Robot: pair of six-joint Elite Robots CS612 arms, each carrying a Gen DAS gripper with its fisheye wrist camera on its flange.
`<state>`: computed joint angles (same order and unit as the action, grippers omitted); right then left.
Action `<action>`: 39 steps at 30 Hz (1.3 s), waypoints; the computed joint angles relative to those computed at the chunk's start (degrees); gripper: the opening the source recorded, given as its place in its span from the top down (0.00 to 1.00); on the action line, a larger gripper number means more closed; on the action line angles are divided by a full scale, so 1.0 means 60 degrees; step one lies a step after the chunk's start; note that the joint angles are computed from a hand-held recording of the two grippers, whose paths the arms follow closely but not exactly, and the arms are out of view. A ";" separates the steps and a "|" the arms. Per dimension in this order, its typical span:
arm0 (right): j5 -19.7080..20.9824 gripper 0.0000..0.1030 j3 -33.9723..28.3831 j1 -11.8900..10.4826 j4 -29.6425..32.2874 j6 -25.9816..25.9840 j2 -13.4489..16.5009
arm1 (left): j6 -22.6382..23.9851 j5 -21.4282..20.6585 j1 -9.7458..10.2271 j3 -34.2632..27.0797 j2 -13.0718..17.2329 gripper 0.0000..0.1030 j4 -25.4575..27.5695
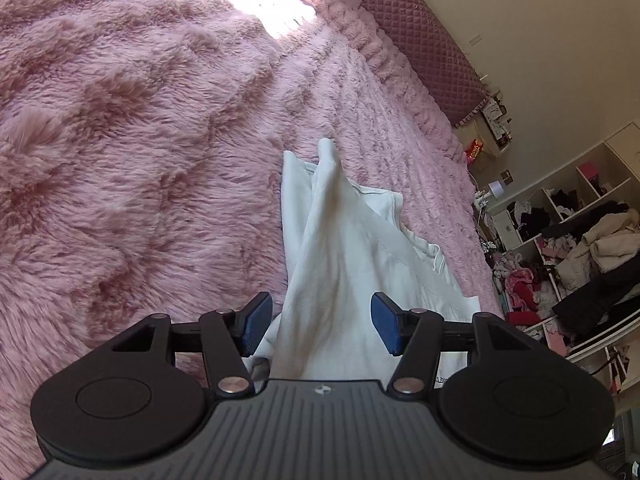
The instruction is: Fold small clothes
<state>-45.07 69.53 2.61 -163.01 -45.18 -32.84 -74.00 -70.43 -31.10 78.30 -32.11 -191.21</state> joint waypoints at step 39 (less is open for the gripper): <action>-0.0992 0.89 -0.0113 0.1077 -0.4173 -0.3071 0.1301 | -0.0444 -0.1732 0.1160 -0.3323 0.2256 0.58 -0.0604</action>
<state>-51.02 68.85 9.07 -188.04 -63.61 -25.04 -76.67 -80.82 -24.14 58.36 -18.57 -194.83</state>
